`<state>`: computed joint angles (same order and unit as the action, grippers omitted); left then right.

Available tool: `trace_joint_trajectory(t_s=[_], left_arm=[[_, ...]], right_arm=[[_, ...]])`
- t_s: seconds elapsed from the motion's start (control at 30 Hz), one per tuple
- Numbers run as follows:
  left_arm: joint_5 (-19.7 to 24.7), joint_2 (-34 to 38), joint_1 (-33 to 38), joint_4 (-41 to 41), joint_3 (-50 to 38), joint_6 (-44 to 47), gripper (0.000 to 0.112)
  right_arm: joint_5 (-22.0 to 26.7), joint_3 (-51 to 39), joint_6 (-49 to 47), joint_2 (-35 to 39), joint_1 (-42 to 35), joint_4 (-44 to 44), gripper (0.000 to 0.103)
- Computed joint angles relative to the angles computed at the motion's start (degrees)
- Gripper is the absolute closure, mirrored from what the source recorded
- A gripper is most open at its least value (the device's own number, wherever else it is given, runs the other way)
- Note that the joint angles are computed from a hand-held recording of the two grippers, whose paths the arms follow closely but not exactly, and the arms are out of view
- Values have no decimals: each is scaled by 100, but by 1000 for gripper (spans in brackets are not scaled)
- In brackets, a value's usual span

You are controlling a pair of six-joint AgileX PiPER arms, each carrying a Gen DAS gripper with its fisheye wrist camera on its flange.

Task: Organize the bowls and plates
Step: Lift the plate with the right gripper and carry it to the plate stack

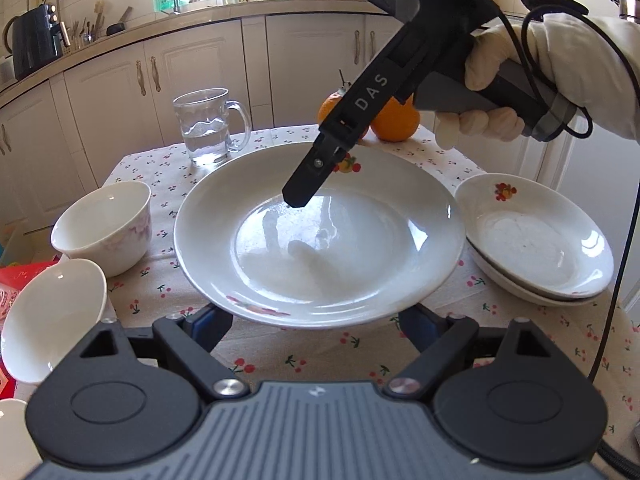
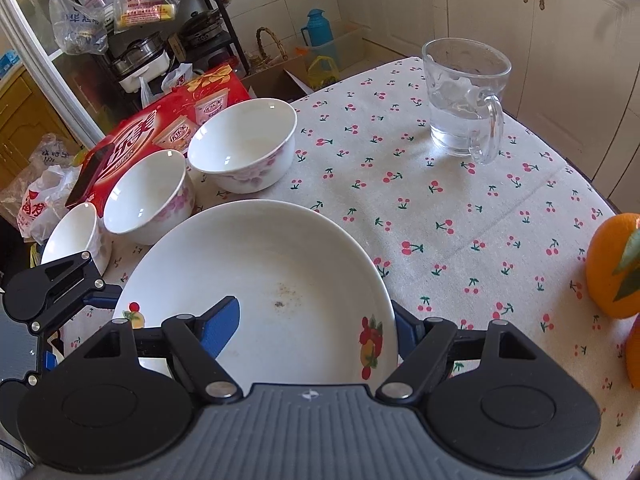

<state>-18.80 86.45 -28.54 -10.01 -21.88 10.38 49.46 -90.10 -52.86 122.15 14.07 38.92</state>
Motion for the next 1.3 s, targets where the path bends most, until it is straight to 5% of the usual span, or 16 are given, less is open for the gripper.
trace_joint_trajectory(t_s=[0.5, 0.8, 1.07, 1.3], left_arm=[[662, -686, -883, -104, 6, 197, 23], [783, -464, -1405, 333, -209, -119, 23], [804, 3, -1563, 1655, -520, -1284, 23], [894, 275, -1754, 1502, -763, -1125, 23]], right_arm=[[-810, 2444, -471, -1846, -507, 427, 21], [-1130, 3687, -971, -2627, -1132, 799, 21], [-1181, 4466, -1619, -3059, -1823, 1264, 21], [-1172, 4783, -2150, -3047, -2248, 1606, 21]])
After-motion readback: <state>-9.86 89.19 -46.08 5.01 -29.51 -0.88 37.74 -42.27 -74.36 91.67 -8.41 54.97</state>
